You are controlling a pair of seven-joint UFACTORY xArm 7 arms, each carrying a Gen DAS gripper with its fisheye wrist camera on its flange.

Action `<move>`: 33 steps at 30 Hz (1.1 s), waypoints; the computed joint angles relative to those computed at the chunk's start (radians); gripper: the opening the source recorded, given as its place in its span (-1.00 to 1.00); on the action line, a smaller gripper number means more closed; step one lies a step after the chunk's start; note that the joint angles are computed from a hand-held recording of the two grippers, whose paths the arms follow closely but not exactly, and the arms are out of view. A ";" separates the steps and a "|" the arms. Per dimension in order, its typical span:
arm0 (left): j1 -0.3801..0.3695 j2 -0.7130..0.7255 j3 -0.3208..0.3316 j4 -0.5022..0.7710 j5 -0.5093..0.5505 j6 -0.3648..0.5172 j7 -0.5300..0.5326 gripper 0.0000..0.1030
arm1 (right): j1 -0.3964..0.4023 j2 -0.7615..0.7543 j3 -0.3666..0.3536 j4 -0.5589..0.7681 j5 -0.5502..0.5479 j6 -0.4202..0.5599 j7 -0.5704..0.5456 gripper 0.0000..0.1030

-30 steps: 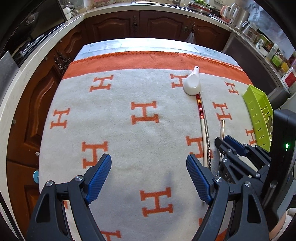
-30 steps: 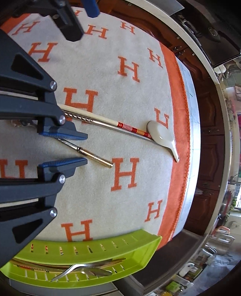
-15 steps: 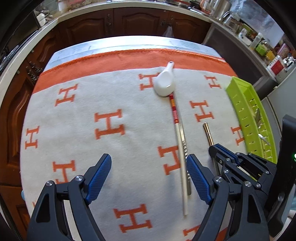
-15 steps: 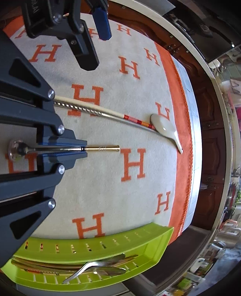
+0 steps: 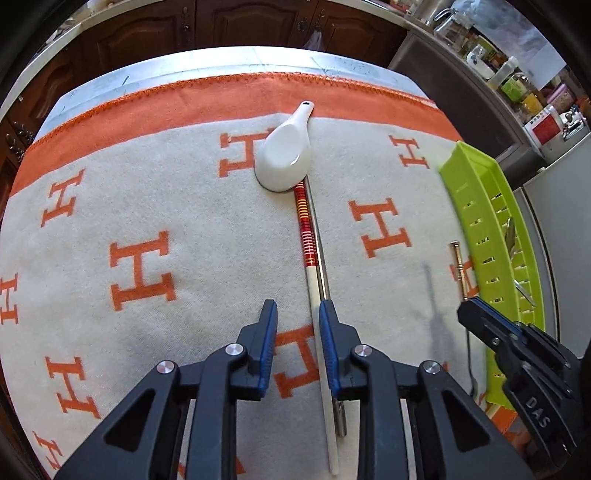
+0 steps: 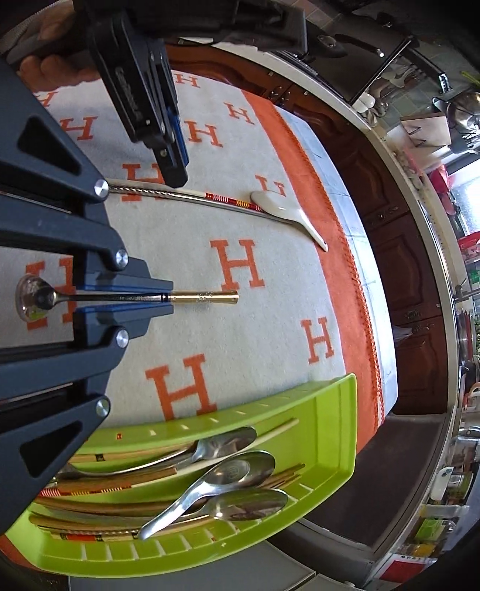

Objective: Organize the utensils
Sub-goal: 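Grasp the red-banded bamboo chopstick with the left tool while the right tool holds its spoon, then carry the chopstick and spoon into the green tray and open both tools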

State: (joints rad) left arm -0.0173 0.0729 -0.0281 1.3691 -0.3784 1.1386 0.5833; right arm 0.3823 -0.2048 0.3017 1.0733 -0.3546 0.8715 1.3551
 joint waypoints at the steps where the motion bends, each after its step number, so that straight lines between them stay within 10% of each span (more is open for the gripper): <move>1: -0.003 -0.001 -0.002 -0.004 0.006 -0.011 -0.004 -0.59 | 0.000 -0.007 -0.002 -0.006 0.002 -0.005 -0.003 -0.92; 23: -0.069 -0.086 -0.023 -0.128 0.215 -0.186 -0.114 -0.57 | -0.037 -0.098 0.005 -0.087 0.035 -0.031 -0.057 -0.92; 26: -0.077 -0.124 -0.019 -0.171 0.198 -0.196 -0.092 -0.94 | -0.039 -0.113 0.006 -0.102 0.049 -0.042 -0.067 -0.92; 33: -0.073 -0.239 0.004 -0.274 0.144 -0.172 -0.126 -0.95 | -0.051 -0.171 0.011 -0.129 0.068 -0.062 -0.099 -0.92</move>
State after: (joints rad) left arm -0.0904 -0.1663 -0.0241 1.0955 -0.2345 0.9670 0.4572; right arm 0.3309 -0.3762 0.3128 0.9444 -0.2868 0.8094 1.2562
